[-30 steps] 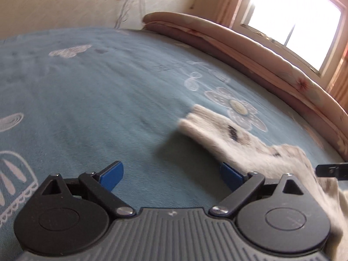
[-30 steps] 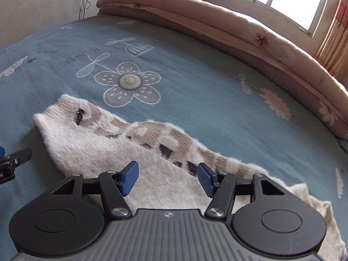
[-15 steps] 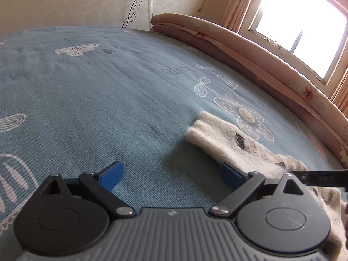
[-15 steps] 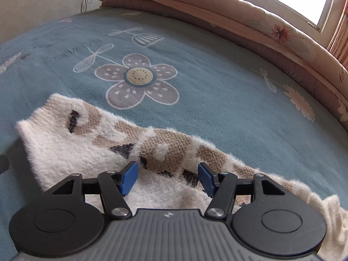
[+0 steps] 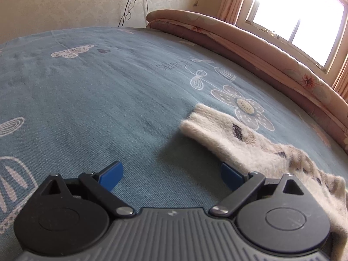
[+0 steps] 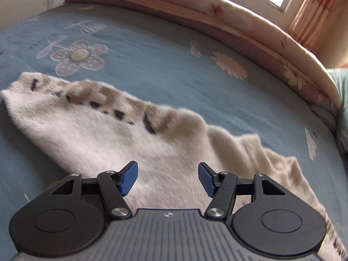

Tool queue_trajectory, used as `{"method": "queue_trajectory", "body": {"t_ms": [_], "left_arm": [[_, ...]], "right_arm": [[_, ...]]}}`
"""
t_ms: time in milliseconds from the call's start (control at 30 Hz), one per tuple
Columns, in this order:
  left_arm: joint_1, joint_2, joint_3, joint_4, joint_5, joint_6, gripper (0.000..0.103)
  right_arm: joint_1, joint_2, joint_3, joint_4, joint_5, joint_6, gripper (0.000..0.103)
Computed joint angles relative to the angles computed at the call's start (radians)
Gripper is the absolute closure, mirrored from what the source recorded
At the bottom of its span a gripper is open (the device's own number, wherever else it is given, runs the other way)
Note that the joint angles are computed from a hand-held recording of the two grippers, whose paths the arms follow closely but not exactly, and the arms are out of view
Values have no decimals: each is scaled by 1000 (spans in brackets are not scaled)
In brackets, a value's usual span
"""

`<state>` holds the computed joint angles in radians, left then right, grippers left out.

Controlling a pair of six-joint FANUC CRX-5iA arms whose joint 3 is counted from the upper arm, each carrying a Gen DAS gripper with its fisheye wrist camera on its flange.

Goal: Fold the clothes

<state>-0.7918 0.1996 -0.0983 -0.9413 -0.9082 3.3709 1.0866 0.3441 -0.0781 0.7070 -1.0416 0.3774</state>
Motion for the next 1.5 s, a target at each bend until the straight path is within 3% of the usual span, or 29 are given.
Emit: {"method": "queue_trajectory", "body": {"t_ms": [133, 233, 333, 500, 600, 733, 767, 867, 933, 1000, 1067, 1133, 1267, 1400, 1500], "left_arm": [[-5, 8, 11, 3, 12, -18, 7], [-8, 20, 25, 10, 12, -47, 7], [-8, 28, 34, 16, 14, -62, 7], [-9, 27, 34, 17, 24, -67, 7], [-7, 26, 32, 20, 26, -67, 7], [-6, 30, 37, 26, 22, -79, 7], [-6, 31, 38, 27, 22, -81, 7], [-5, 28, 35, 28, 31, -84, 7], [-2, 23, 29, 26, 38, -80, 7], [0, 20, 26, 25, 30, -67, 7], [5, 15, 20, 26, 29, -47, 7], [6, 10, 13, 23, 34, -34, 7], [7, 10, 15, 25, 32, -41, 7], [9, 12, 18, 26, 32, -38, 7], [7, 17, 24, 25, 22, -43, 7]], "right_arm": [[-13, -14, -41, -67, 83, -12, 37], [-13, 40, -12, -94, 114, -25, 37], [0, 70, -22, -42, 145, -108, 37], [-17, 1, -68, -60, 219, -125, 36], [-8, 1, -66, -53, 180, -135, 29], [5, 25, -31, -78, 104, -102, 29], [2, 29, -30, -103, 124, -91, 29], [-6, 40, -16, -180, 187, -44, 13], [3, 26, -28, -147, 225, -44, 18], [0, -27, -92, -73, 339, -125, 20], [-8, -49, -127, 46, 392, -216, 20], [-14, -19, -83, 86, 329, -218, 20], [-32, 121, 127, -75, 85, -101, 20], [-14, 189, 172, -68, 53, -140, 19], [-2, 212, 187, -34, 122, -196, 21]]}}
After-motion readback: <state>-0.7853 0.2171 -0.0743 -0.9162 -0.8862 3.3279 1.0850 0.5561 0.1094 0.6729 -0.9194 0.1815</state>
